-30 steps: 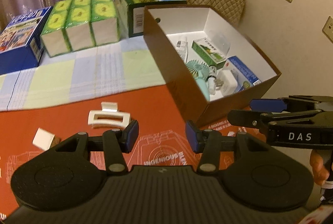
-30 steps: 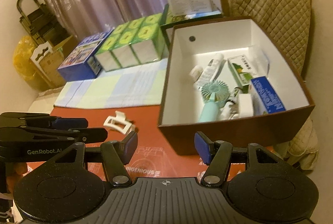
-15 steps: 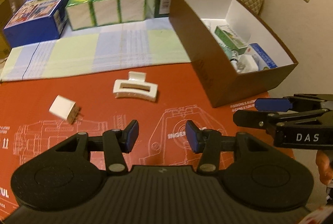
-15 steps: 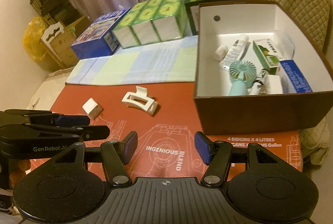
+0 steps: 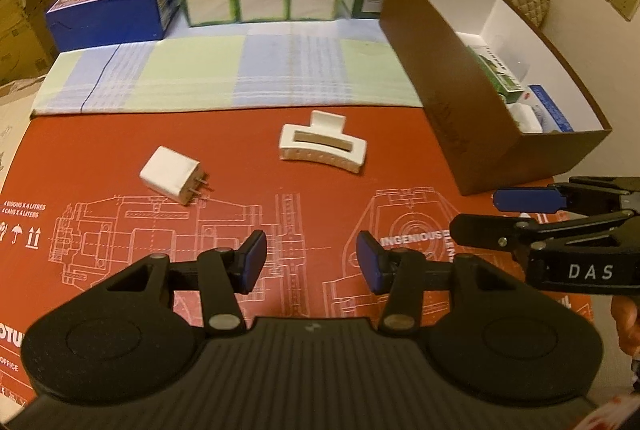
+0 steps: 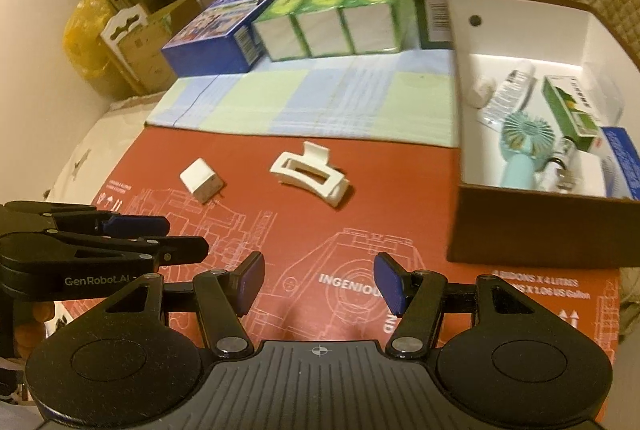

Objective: Organize rigid objects
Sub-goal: 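Grasp the white charger plug with the left tool while the right tool grasps the cream claw clip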

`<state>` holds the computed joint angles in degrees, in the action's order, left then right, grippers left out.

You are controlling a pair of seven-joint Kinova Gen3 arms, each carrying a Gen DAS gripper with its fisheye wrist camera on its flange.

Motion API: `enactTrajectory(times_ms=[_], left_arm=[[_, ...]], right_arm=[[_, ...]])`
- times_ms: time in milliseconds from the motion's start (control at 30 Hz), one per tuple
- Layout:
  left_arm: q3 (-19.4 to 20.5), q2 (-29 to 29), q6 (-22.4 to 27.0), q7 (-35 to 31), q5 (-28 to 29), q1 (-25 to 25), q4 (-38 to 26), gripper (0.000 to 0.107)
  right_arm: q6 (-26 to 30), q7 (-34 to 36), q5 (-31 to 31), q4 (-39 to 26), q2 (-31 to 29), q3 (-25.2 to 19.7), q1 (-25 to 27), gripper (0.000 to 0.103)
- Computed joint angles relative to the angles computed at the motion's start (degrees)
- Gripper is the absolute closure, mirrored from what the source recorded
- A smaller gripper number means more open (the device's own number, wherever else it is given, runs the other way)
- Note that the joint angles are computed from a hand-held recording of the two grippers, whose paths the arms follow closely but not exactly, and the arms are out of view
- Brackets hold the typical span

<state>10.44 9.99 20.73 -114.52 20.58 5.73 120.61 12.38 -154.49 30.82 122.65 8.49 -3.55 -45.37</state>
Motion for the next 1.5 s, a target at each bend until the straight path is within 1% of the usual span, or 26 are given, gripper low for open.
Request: enactTrajectory(times_ms=[100, 267, 400, 533, 633, 700, 767, 867, 1000, 1067, 1133, 1200, 1233, 1333, 1400, 1433, 1500], left_arm=[[-0.4, 0.6, 0.1, 0.0, -0.1, -0.5, -0.3, 0.063], [-0.8, 2.0, 0.4, -0.1, -0.6, -1.5, -1.2, 0.063], [-0.7, 3.4, -0.5, -0.6, -0.9, -2.8, -1.4, 0.063], [0.1, 4.7, -3.4, -2.3, -1.1, -4.9, -0.8, 0.063], [1.7, 6.1, -5.7, -4.2, -0.7, -7.6, -0.4, 0.063], [2.9, 7.0, -8.0, -5.4, -1.0, -9.0, 0.0, 0.063], [3.4, 8.1, -9.9, -5.5, -2.3, -9.7, 0.1, 0.062], [4.9, 10.0, -12.4, -5.8, -4.6, -11.4, -0.2, 0.061], [6.5, 12.5, -14.0, -5.5, -8.2, -13.3, -1.6, 0.057], [7.6, 13.6, -14.7, -5.5, -9.9, -14.6, -2.1, 0.057], [8.2, 14.6, -15.2, -5.5, -11.6, -15.3, -2.8, 0.057], [9.6, 15.8, -15.7, -6.0, -13.2, -16.9, -3.6, 0.057], [10.2, 16.4, -15.9, -6.3, -14.1, -17.5, -4.0, 0.057], [10.9, 17.8, -15.4, -7.1, -16.2, -18.4, -5.6, 0.057], [11.3, 18.8, -14.9, -7.8, -17.1, -18.9, -6.7, 0.057], [12.0, 19.3, -14.6, -8.2, -17.3, -19.5, -7.1, 0.055], [13.8, 20.2, -14.0, -9.4, -17.5, -21.2, -7.8, 0.055]], right_arm=[[0.1, 3.5, -2.0, -1.6, 1.7, -1.4, 1.2, 0.045], [0.0, 9.0, -5.8, -4.1, 4.4, -1.6, 1.5, 0.045], [-0.8, 12.6, -8.2, -6.0, 7.1, -0.1, 0.3, 0.045], [-0.9, 14.8, -9.5, -8.5, 10.5, 3.4, -2.6, 0.045], [-1.2, 15.8, -10.1, -10.0, 12.8, 6.2, -4.7, 0.045], [-1.0, 16.8, -10.8, -11.4, 14.5, 7.2, -5.2, 0.045], [-0.7, 18.0, -11.2, -12.7, 15.8, 8.1, -5.8, 0.045], [-0.7, 18.9, -10.8, -14.5, 18.0, 11.0, -8.0, 0.045], [0.0, 20.3, -10.1, -17.3, 21.0, 14.1, -10.0, 0.045], [0.5, 20.9, -9.7, -18.5, 22.5, 15.4, -10.8, 0.045], [1.2, 21.7, -9.7, -19.7, 23.6, 15.1, -10.3, 0.045], [0.0, 21.7, -9.2, -19.9, 24.5, 16.4, -11.0, 0.045], [0.1, 22.3, -9.3, -20.3, 24.9, 16.2, -10.6, 0.045], [-1.2, 23.3, -9.0, -20.5, 25.8, 18.1, -11.9, 0.045], [-0.5, 25.0, -9.4, -21.4, 26.3, 17.4, -11.3, 0.045], [0.3, 25.8, -9.7, -22.1, 26.7, 16.8, -10.8, 0.045], [0.9, 26.4, -9.8, -22.7, 27.3, 16.9, -10.9, 0.045]])
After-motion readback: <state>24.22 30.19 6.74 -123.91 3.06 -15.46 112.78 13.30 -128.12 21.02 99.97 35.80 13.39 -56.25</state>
